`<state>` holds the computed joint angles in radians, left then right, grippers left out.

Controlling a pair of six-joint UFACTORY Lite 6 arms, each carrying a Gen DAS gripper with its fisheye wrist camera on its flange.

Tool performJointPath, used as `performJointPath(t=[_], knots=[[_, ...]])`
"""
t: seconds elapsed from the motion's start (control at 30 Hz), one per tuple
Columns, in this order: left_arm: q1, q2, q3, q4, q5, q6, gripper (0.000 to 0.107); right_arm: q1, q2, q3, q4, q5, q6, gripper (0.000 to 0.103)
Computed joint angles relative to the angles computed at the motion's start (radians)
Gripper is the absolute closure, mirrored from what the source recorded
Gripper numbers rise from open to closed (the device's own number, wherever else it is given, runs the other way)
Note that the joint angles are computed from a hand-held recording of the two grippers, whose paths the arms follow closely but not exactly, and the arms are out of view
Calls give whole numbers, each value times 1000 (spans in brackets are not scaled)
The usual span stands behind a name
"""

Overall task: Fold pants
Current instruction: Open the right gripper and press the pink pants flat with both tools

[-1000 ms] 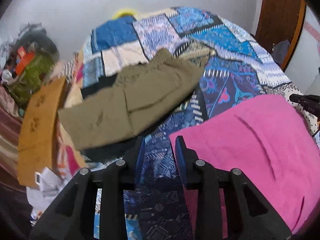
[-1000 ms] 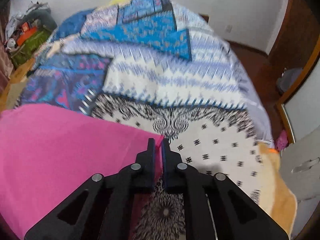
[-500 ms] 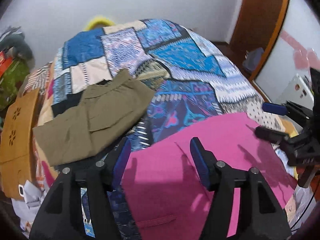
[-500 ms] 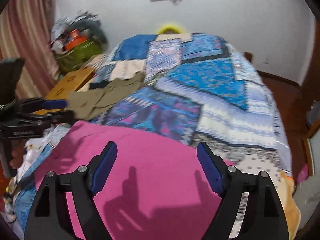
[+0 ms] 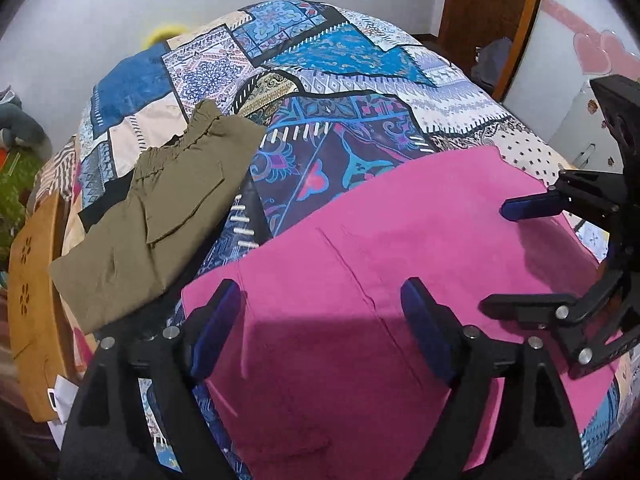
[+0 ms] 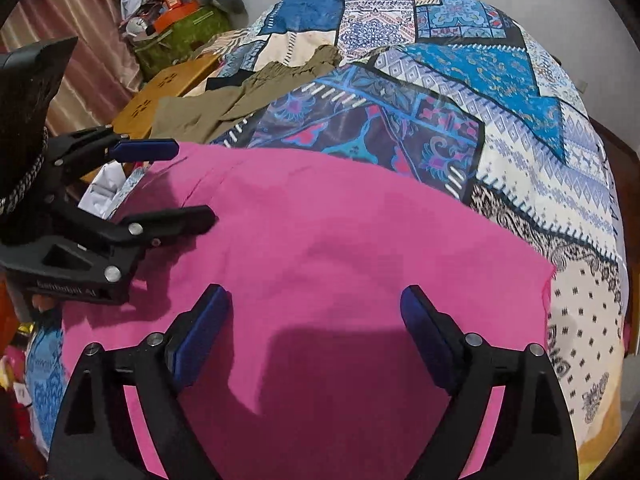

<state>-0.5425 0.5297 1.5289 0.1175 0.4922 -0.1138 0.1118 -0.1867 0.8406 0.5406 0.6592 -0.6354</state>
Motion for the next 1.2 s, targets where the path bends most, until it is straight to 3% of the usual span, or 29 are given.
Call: performJointPath(t=[0.37, 0.57, 0.63, 0.93, 1.2], knots=[[12, -224, -287, -41, -80, -8, 24, -69, -317, -222, -57, 42, 70, 16], [-7, -357, -447, 178, -118, -267, 15, -162, -518, -335, -63, 110, 81, 16], [-1, -404, -504, 164, -137, -274, 15, -187, -577, -362, -78, 124, 100, 16], [21, -576, -665, 162, -115, -283, 15, -461, -755, -439, 2, 306, -35, 16], [44, -733, -757, 197, -72, -355, 16, -395, -871, -416, -76, 330, 96, 16]])
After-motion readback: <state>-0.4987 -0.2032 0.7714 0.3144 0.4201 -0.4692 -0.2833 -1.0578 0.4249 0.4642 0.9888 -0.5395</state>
